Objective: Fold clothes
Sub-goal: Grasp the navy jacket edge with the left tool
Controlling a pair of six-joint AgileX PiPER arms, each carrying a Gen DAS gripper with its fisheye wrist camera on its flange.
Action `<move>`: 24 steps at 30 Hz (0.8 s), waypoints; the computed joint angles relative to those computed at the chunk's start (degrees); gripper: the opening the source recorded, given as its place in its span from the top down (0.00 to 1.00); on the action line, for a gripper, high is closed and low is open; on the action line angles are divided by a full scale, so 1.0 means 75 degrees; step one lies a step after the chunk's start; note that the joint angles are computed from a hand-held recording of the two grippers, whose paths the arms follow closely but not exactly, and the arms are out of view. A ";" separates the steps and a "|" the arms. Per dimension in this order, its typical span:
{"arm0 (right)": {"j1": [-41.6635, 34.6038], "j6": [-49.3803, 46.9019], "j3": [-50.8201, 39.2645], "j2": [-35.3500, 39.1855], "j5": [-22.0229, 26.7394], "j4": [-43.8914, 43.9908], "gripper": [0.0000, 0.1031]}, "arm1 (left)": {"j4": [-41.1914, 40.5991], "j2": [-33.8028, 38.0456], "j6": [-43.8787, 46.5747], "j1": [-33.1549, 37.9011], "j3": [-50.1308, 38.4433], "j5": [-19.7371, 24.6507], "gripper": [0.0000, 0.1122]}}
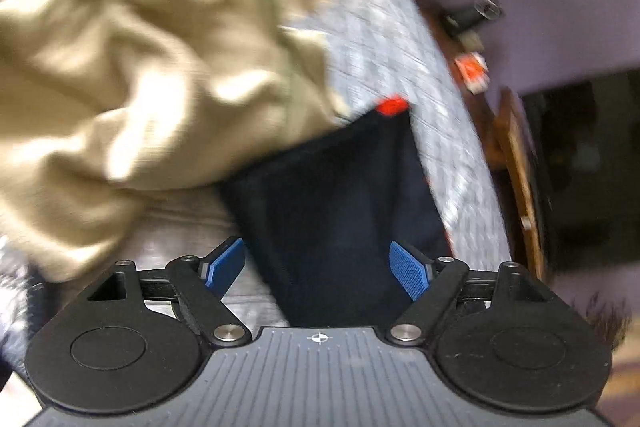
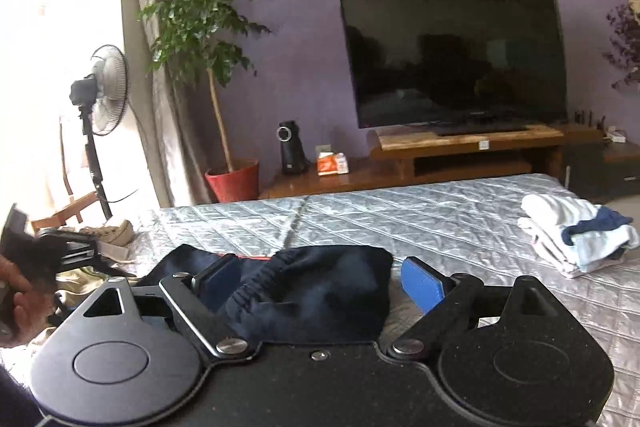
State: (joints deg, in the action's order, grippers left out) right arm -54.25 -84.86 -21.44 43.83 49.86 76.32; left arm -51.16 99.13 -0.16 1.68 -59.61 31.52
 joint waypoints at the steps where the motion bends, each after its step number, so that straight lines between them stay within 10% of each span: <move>1: -0.0146 0.0051 -0.0050 0.0008 0.0057 -0.0090 0.16 | -0.0006 0.0013 -0.0012 0.0040 0.0026 -0.0053 0.25; 5: -0.1845 -0.0140 -0.0124 0.0004 0.1413 -0.0143 0.16 | -0.0255 0.0259 0.0077 0.0072 -0.0064 -0.0128 0.24; 15: -0.1197 -0.0067 0.0070 0.0297 0.0148 0.0164 0.16 | -0.2235 0.0665 0.0882 0.0530 0.0150 -0.0352 0.16; 24: -0.0152 0.0050 0.0166 0.0260 -0.0798 0.0470 0.16 | -0.1693 0.0845 0.0810 0.0360 -0.0284 -0.0383 0.20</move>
State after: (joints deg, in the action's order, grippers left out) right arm -55.40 -84.48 -20.19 45.78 43.87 79.84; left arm -63.86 105.46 5.91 4.38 -61.74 28.65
